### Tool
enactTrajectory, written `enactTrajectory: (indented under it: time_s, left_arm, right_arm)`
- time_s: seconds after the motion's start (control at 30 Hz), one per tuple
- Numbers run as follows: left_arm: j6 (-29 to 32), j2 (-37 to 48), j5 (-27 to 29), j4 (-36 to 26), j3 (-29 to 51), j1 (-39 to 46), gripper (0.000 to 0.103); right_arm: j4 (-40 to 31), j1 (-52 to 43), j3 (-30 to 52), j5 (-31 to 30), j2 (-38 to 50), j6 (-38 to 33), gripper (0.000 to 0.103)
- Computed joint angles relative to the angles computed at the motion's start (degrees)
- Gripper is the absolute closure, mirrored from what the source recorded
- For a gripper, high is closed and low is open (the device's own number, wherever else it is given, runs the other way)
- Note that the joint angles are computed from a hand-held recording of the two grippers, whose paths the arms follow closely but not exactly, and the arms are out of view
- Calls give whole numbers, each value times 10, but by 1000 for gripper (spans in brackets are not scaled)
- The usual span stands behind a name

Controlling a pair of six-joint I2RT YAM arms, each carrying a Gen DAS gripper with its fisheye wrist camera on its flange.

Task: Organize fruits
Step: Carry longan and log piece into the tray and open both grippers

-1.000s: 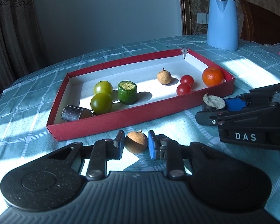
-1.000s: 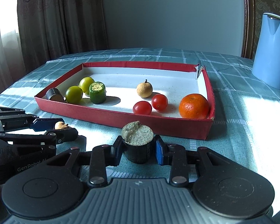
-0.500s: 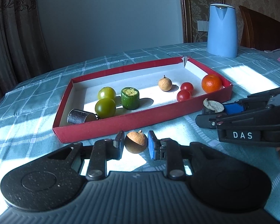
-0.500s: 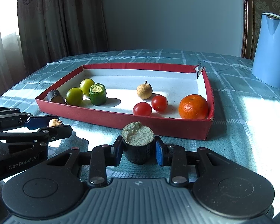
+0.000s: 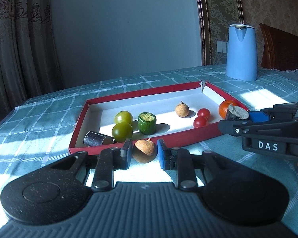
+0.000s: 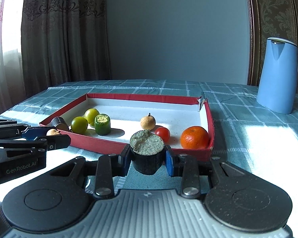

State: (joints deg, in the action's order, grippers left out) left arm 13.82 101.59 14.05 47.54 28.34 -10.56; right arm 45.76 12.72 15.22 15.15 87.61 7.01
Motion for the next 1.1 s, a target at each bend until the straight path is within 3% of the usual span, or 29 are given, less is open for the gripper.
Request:
enactTrajectory:
  time_s: [0.13,0.23,0.43,0.7,1.1]
  left_arm:
    - [-13,-1,-2,10,5,-2,78]
    - [-39,0,0,-32,42,-2,78]
    - [-38,40,-58,-77,110,-25,78]
    - [-36,80,-79,-128,171,-30,78]
    - [-43,108,-123,-108,193,-41,78]
  right_arm:
    - [9,-2,2,4,3,-3,69]
    - [8,1,20,20,13,-22,69]
    - [-65,-13,106,-5,47,-28,69]
    - [-131,-17,199,-11,117,-34,69]
    - [-147,-11,246,-3,162,-54,69]
